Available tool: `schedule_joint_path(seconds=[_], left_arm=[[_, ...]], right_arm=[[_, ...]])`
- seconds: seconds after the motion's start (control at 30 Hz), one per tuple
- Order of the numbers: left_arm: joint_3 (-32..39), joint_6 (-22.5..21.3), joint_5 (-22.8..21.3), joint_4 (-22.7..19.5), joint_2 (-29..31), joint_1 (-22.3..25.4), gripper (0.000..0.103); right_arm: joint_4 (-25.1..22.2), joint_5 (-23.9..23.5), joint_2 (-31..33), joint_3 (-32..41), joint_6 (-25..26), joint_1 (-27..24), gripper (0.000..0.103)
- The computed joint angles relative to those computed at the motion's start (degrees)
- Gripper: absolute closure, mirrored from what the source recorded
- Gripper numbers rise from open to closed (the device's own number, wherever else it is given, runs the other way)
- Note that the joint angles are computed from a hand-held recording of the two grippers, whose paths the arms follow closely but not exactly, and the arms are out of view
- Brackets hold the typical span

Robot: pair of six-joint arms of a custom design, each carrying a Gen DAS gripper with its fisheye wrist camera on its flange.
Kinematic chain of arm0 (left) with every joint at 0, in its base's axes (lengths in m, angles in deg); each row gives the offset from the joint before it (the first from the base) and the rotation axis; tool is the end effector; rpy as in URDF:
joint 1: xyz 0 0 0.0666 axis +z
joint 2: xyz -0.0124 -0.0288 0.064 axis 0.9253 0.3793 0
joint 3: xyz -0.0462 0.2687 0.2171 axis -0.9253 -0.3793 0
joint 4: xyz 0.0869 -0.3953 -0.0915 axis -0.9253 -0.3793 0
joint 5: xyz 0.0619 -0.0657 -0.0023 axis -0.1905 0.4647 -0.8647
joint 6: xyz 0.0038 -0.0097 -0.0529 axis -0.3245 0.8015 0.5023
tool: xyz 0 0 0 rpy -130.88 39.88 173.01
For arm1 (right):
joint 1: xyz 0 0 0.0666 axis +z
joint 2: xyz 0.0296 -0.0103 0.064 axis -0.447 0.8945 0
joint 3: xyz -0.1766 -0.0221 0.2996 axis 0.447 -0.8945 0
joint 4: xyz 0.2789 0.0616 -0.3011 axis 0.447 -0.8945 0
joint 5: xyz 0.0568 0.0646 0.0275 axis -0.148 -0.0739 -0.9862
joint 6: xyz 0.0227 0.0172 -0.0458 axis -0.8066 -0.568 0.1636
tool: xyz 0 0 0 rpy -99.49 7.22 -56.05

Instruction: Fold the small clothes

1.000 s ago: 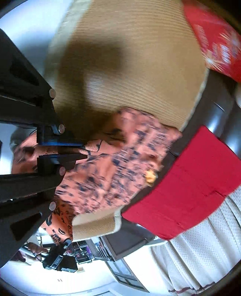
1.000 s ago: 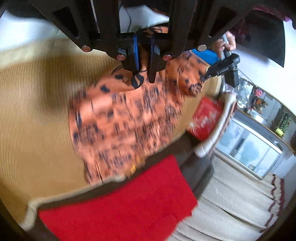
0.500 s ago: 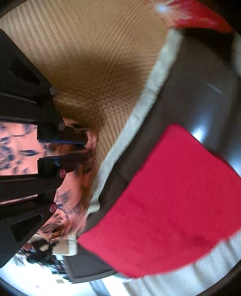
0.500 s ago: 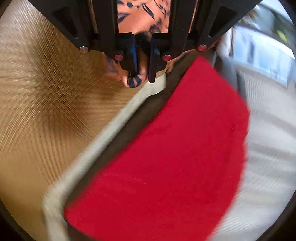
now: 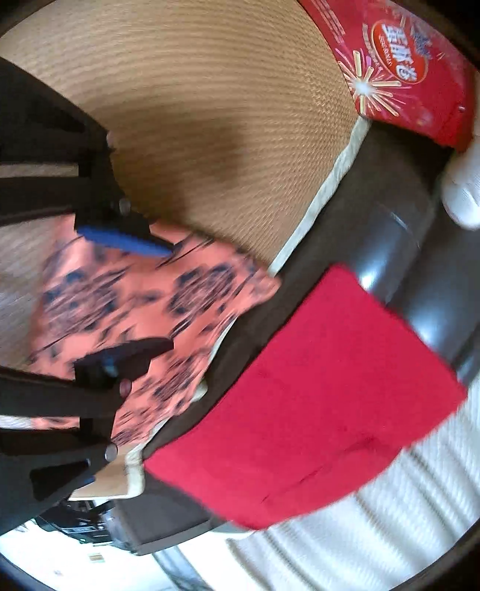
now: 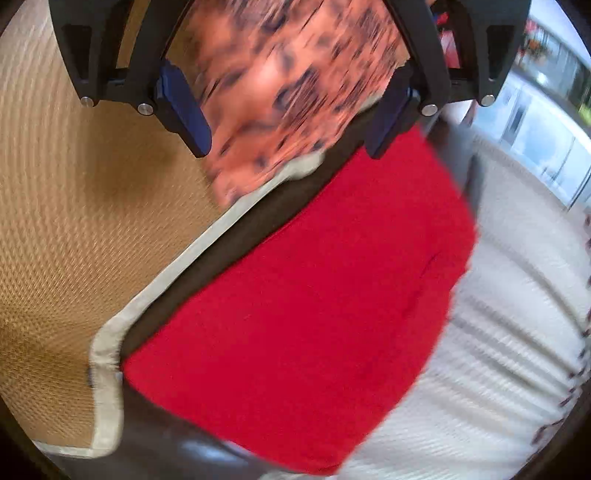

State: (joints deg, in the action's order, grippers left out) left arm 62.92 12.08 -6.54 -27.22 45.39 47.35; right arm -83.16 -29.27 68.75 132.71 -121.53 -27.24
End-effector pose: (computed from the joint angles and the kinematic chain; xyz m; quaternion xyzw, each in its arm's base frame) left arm 0.4524 -0.1642 0.4352 -0.2848 0.8586 -0.2163 0.3672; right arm 0.7221 0.0127 0.4630 0.1100 0.8233 0.4162 0.3699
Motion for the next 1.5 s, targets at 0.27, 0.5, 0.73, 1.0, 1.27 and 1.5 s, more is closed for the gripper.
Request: schedule_joint_path(seconds=[0.27, 0.5, 0.73, 1.0, 1.27, 1.5], left_arm=[[1.0, 1.7, -8.2, -3.4, 2.3, -7.9, 0.036], [10.4, -2.0, -18.1, -13.5, 12.5, -10.6, 0.033], [17.8, -8.0, -22.1, -20.9, 20.0, -10.8, 0.025], [21.1, -11.6, -24.2, -23.1, 23.5, -10.8, 0.024], [21.1, -14.3, -26.0, -23.6, 23.8, -11.3, 0.022], [20.7, -15.4, -26.4, -23.3, 23.5, -11.3, 0.022]], right_arm=[[9.6, -7.1, -18.9, -28.5, -0.8, 1.8, 0.017], [5.5, 0.0, -16.5, -25.1, 7.0, 6.1, 0.031], [-13.9, 9.9, -5.9, -11.1, 19.6, 9.9, 0.038], [-6.8, 11.9, -7.9, -12.3, 22.7, 10.7, 0.041], [-20.0, 13.8, 4.6, 5.8, 23.8, 12.5, 0.042], [-21.2, 16.5, 4.6, 6.1, 24.2, 13.2, 0.042]])
